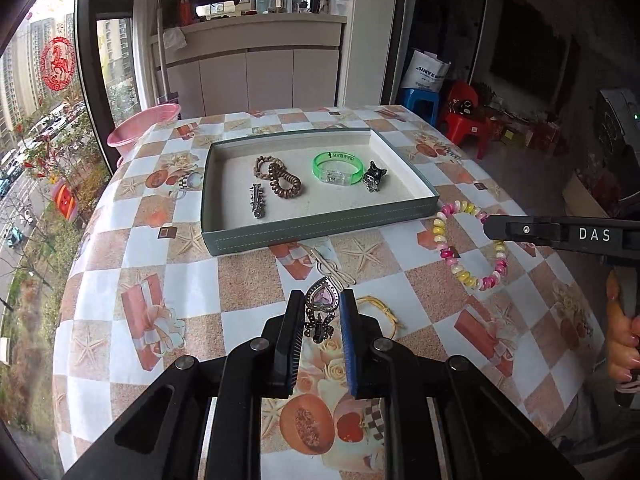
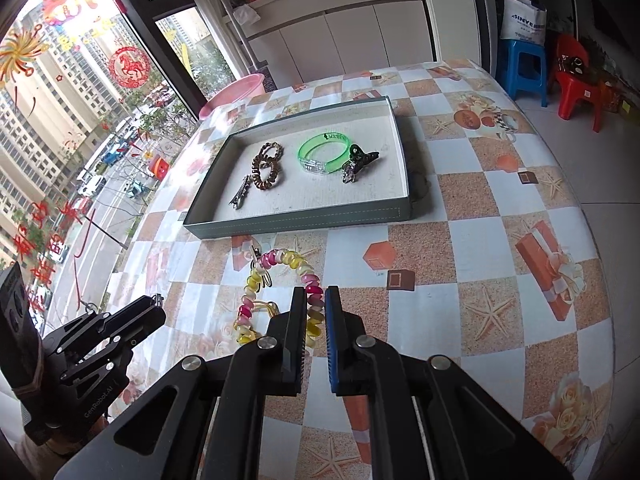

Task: Organize jewelry
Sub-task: 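Carry the heart pendant and beaded bracelet over the tray with both tools, then lower both items into the tray and open both tools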

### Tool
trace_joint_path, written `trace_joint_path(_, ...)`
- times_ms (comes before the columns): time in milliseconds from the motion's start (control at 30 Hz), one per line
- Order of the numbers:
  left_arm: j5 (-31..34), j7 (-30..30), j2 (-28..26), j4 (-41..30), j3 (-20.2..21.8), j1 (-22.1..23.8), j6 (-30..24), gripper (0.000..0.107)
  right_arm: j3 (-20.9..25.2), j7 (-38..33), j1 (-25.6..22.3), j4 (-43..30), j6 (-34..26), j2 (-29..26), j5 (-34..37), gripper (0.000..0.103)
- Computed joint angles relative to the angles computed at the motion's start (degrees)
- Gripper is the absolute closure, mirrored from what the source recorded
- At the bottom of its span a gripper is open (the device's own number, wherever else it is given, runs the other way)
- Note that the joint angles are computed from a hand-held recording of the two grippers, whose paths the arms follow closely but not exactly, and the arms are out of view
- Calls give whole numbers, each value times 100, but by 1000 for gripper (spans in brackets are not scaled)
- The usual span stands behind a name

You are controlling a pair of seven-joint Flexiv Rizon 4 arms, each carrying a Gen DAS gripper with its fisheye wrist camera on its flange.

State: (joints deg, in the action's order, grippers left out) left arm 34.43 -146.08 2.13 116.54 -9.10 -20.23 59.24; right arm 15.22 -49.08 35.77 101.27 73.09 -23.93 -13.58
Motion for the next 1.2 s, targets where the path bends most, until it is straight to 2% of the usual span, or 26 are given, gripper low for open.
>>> trace_joint_path(200,-85,338,-173,-471,127,195,37,76,-131,-197,33,-684,-325,-216,-219,94)
trace_joint_path(300,-169,622,-355,-728,218,267,66,76,-61,-444,-30,-1211,-610,-461,-109,94)
trace_joint_path(467,-730,1126,-863,-1009,455,369,328,76,64,-832,-92,-2266,-1165,-1061,295,94)
trace_joint_path(767,-1204,1683,-1813,-1526,852,208,252,76,23,-1225,82,-3762,-2121,-2186,838,94)
trace_joint_path(1000,-1531,1931,-2339,-1808,1084,73,157,76,-147,-1305,235,-4472,-2750,-2775,1033,94)
trace_joint_path(1200,-1285,1733,-2586,-2169,1374,-173,-152,76,-582,-1026,421,-4506,-2677,-2898,702,94)
